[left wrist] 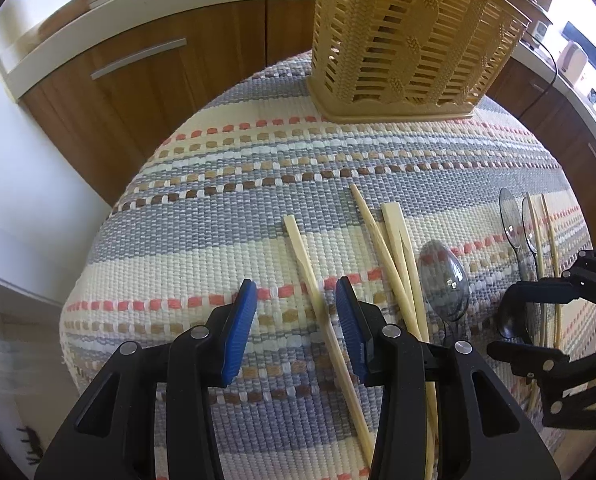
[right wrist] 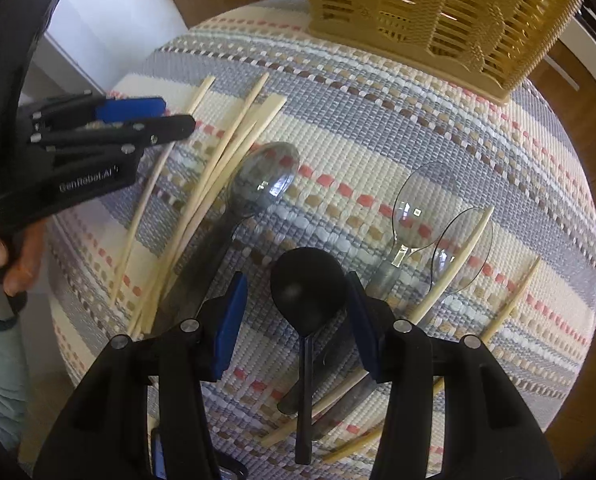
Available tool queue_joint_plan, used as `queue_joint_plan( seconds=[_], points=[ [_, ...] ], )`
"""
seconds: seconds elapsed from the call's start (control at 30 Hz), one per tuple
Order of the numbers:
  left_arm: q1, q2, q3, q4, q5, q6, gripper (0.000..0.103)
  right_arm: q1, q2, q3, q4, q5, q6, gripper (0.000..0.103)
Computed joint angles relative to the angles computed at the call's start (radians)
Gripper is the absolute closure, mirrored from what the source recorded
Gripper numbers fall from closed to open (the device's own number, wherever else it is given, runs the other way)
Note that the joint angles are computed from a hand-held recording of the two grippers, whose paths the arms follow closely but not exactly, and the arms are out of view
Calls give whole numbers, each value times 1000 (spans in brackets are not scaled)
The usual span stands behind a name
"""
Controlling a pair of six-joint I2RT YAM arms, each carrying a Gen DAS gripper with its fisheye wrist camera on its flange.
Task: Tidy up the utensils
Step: 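Lower the right gripper onto the black plastic spoon and close it, then grasp a wooden chopstick with the left gripper while the right gripper lifts the black spoon, then drop the chopstick and black spoon into the yellow caddy with both grippers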
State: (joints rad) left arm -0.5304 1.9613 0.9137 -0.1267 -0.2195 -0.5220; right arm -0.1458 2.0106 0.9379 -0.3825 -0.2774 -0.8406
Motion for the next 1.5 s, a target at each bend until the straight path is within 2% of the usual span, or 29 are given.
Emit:
queue_joint_plan(
  seconds=[0.1,0.17,0.23,0.33,0.5,0.63,0.67,0.77,0.9,1.0,1.3,1.5],
  points=[
    [0,16,25,-28,-3,-4,64,40,-24,-57,74,44,11,60],
    [-11,33,51,-52,-23,-10,64,69,-43,-108,146,78,23,67],
    [-26,48,72,-76,-50,-13,64,75,-50,-144,175,74,33,68],
    [-51,66,108,-110,-72,-35,71,76,-60,-175,208,61,39,68],
    [-94,91,158,-160,-110,-35,97,19,-90,-188,196,4,6,69],
    [-110,84,156,-139,-110,-50,99,-42,-122,-178,154,-67,-40,69],
    [-103,65,126,-93,-73,-37,99,-61,-145,-181,136,-85,-54,69],
    [-99,-14,27,12,-60,-51,99,-105,-183,-162,79,-141,-92,69],
    [-139,-135,-66,102,-95,-83,99,-164,-227,-128,-16,-241,-149,69],
    [-164,-226,-115,146,-135,-50,99,-205,-235,-76,-113,-314,-208,69],
    [-192,-383,-109,225,-204,65,99,-311,-241,110,-402,-544,-327,69],
    [-157,-419,-69,327,-227,127,99,-357,-193,292,-514,-699,-286,69]
  ],
)
